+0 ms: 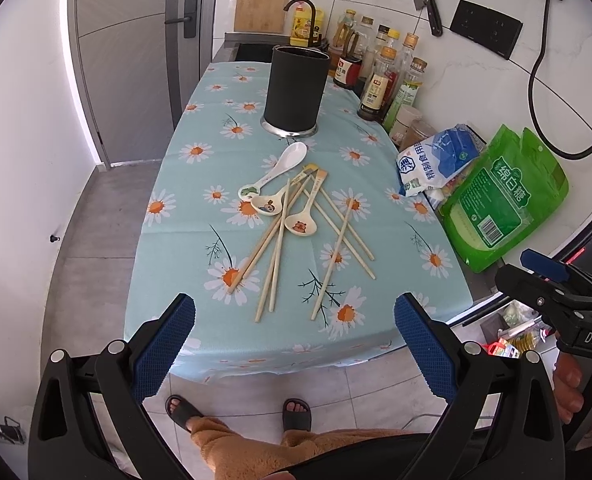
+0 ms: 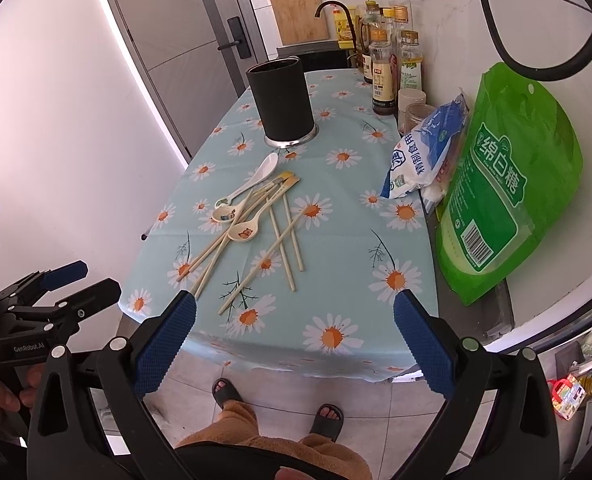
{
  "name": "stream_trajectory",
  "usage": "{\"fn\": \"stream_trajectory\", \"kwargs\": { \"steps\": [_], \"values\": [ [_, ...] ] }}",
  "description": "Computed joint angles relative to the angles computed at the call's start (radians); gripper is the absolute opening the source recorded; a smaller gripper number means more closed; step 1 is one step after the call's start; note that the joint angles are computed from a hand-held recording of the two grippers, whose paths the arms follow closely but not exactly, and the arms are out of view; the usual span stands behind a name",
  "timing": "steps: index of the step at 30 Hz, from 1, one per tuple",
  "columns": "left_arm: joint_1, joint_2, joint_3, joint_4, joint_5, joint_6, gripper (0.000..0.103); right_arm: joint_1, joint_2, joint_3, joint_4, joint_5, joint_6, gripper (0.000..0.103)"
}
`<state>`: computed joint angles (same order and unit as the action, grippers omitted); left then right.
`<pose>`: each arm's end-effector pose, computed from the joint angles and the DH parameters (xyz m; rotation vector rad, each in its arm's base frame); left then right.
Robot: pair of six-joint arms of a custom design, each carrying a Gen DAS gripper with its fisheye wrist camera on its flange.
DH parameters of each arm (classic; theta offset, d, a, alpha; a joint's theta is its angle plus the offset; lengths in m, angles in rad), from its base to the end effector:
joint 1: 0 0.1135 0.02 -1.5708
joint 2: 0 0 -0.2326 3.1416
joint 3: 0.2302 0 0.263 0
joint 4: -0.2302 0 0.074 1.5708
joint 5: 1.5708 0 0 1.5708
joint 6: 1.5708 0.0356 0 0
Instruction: Organize utensils
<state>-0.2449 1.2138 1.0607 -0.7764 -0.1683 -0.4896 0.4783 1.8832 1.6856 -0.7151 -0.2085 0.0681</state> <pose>0.2597 -0.0588 0.2643 -0.3721 2.4563 -0.1006 0.3703 0.2003 0.2573 -0.6013 2.4488 0.4860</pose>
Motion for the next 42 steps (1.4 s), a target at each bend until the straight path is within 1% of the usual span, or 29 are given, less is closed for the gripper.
{"fn": "stream_trajectory", "kwargs": {
  "steps": [15, 21, 32, 42],
  "values": [
    [0.015, 0.004, 0.001, 0.003, 0.009, 0.011, 0.097, -0.001, 0.021, 0.020, -0.007, -0.001, 0.029, 0.098],
    [0.017, 0.014, 0.009, 0.007, 0.008, 0.015, 0.096, -0.003, 0.032, 0.034, -0.007, -0.008, 0.029, 0.098],
    [0.010, 0.021, 0.019, 0.008, 0.012, 0.022, 0.096, 0.004, 0.035, 0.036, -0.002, 0.012, 0.019, 0.098],
    [0.008, 0.033, 0.025, 0.006, 0.015, 0.029, 0.097, 0.001, 0.044, 0.047, -0.008, -0.003, 0.020, 0.098]
  ]
}}
